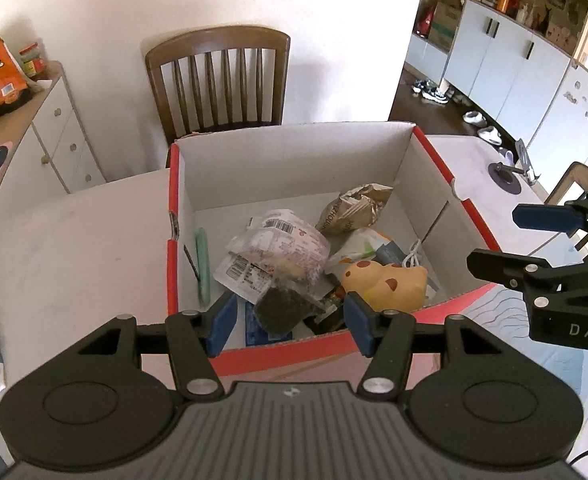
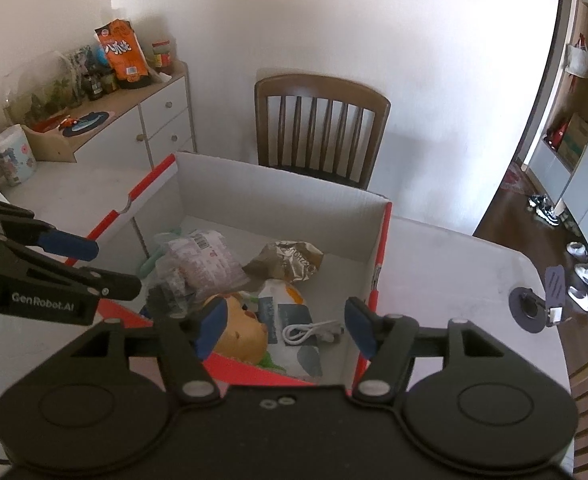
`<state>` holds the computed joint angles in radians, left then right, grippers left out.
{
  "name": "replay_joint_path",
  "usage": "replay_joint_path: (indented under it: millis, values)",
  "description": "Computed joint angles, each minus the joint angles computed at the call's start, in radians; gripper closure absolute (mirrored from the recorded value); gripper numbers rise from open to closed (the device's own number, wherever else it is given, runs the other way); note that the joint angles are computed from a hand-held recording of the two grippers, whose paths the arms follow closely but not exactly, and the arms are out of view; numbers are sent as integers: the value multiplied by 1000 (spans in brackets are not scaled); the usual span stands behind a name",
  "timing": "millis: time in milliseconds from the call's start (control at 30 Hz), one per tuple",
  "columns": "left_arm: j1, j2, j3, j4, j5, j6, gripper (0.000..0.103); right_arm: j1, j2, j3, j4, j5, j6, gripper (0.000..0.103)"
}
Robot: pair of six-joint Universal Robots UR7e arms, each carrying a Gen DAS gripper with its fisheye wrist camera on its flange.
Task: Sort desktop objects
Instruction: 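Open the left gripper dropping the dark bag while the right releases the cable, then withdraw both grippers from the box back over the table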
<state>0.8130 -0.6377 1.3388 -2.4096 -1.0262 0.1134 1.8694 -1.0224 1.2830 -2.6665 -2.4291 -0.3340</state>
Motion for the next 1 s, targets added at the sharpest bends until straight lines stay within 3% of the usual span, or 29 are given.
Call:
replay_joint_path:
  millis: [100, 300, 567, 700, 800, 867, 1000]
  values:
    - [-2, -22, 25, -11, -7, -13, 38, 7, -13, 18, -5, 3, 6, 38]
    - [-10, -63, 77, -44, -16, -29, 36, 25, -39, 57, -24, 12, -2, 33]
    - [-20, -109, 133, -78, -17, -50, 21, 41, -74, 95, -36, 44, 14, 23]
    - [-22, -125, 159, -93, -21, -54, 19, 49, -87, 114, -54, 54, 6, 19]
    - [-23, -137, 180, -107, -27, -56, 14, 51, -97, 127, -60, 60, 13, 16]
    - [-25, -144, 195, -123, -25, -58, 1, 51, -102, 134, -61, 64, 19, 12]
    - [-30, -158, 224, -149, -28, -71, 0, 51, -113, 151, -69, 65, 28, 9]
